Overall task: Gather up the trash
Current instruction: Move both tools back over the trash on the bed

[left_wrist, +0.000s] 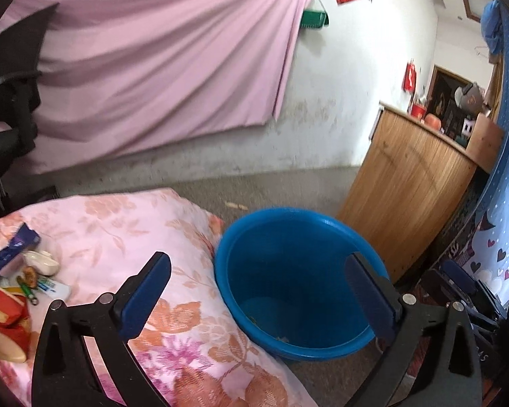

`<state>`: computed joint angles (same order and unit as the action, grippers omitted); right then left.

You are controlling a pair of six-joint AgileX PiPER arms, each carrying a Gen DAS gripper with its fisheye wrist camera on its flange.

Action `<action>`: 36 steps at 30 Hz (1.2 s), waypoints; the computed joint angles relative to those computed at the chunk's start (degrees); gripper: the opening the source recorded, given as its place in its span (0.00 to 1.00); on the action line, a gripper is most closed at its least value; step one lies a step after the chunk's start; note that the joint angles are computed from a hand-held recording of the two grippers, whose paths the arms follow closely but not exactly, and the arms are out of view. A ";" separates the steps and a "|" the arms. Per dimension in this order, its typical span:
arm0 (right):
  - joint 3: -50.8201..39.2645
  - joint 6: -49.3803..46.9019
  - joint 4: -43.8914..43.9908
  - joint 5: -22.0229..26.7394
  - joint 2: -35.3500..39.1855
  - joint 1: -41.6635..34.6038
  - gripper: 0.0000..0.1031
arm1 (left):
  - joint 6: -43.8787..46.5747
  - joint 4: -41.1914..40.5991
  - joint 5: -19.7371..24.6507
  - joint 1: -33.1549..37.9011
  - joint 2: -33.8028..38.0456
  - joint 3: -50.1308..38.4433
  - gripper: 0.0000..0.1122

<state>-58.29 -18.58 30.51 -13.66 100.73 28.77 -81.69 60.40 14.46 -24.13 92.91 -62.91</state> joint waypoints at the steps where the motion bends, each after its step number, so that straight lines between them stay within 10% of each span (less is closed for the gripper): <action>1: 0.04 -1.15 1.37 0.00 -0.28 0.18 0.98 | -5.50 5.54 0.50 -0.41 -1.04 1.12 0.90; 17: 2.83 -23.33 26.91 -6.58 -7.78 9.27 1.00 | -21.91 24.31 15.21 -6.25 -18.41 15.18 0.90; 36: -1.12 -32.07 36.68 -23.03 -10.00 31.18 1.00 | -5.18 16.33 43.86 -19.58 -53.74 29.09 0.90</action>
